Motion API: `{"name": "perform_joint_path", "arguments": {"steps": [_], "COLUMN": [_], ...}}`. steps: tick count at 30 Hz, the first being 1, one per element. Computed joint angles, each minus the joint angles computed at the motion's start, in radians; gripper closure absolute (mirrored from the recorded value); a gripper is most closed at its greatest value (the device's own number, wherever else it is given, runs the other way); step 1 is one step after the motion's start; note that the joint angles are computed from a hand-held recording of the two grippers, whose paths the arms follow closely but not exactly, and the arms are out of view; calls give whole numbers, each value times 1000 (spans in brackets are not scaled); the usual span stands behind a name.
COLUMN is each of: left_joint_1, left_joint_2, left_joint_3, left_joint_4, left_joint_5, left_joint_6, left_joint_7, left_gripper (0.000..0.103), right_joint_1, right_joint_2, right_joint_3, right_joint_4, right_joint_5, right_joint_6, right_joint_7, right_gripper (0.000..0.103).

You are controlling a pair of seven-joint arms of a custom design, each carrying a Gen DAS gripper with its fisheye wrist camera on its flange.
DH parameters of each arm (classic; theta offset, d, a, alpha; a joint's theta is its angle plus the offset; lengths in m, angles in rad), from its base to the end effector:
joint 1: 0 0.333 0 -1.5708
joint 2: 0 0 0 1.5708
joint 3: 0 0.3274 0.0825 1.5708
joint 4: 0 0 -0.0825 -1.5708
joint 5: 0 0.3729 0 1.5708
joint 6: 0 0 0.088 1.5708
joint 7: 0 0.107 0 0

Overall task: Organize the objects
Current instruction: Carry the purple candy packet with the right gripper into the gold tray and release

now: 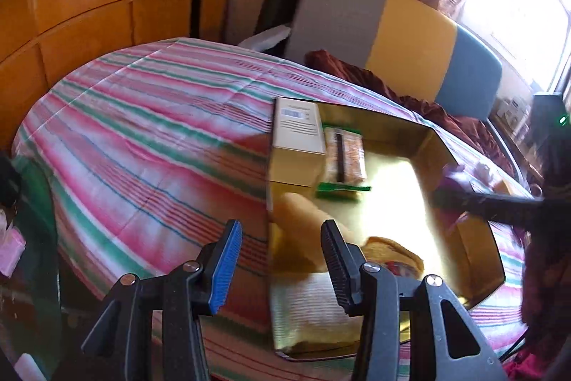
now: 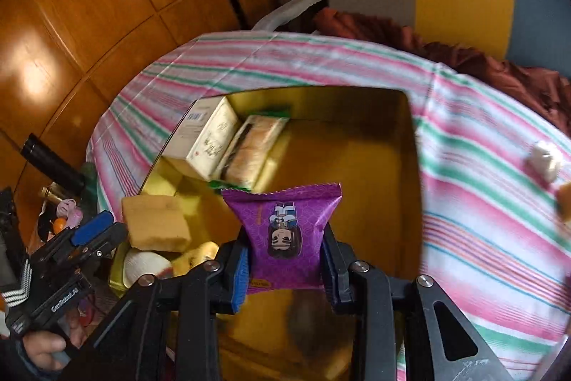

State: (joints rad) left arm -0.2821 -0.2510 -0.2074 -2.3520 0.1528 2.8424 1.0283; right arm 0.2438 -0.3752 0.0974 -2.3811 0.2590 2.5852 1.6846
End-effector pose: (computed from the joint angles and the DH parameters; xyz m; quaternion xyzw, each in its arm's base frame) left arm 0.4343 -0.2483 0.5300 -0.6285 0.6873 -0.3249 0.1645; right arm 0.4355 0.1543 0.5429 -0.6929 0.6580 -0.0837 0.2828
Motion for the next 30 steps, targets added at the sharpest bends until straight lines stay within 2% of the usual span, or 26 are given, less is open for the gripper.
{"name": "perform_joint_path", "arguments": {"steps": [4,6,8,11,16,20,26,30], "left_joint_1": [9,9,9,7,1,-11,-26,-40], "left_joint_2": [-8,-7,-7,-8,-15,-20,-22,-19], "left_joint_3": [9,11,10,9,4,1,-8,-14], "left_joint_4": [-13,-15,-16,-16,-16,-10,7,22], "left_joint_5": [-4,-8,-7,-6,0,5,12,16], "left_joint_6": [0,-1,1,4,8,9,-4,-5], "left_joint_7": [-10,-8,-9,-4,3,20,43,63], "left_gripper": [57,57,57,57,57,57,57,57], "right_joint_1": [59,86,114,116,135,114,54,26], "right_joint_2": [94,113,115,104,52,6,-69,-145], "right_joint_3": [6,2,-11,-1,-18,-2,26,12], "right_joint_4": [48,54,44,28,-23,-62,-109,-158], "right_joint_5": [58,98,160,162,239,232,140,98], "right_joint_6": [9,22,47,58,103,141,141,130], "right_joint_7": [-42,-77,-134,-150,-188,-150,-47,-18], "right_gripper": [66,49,41,39,39,29,26,19]}}
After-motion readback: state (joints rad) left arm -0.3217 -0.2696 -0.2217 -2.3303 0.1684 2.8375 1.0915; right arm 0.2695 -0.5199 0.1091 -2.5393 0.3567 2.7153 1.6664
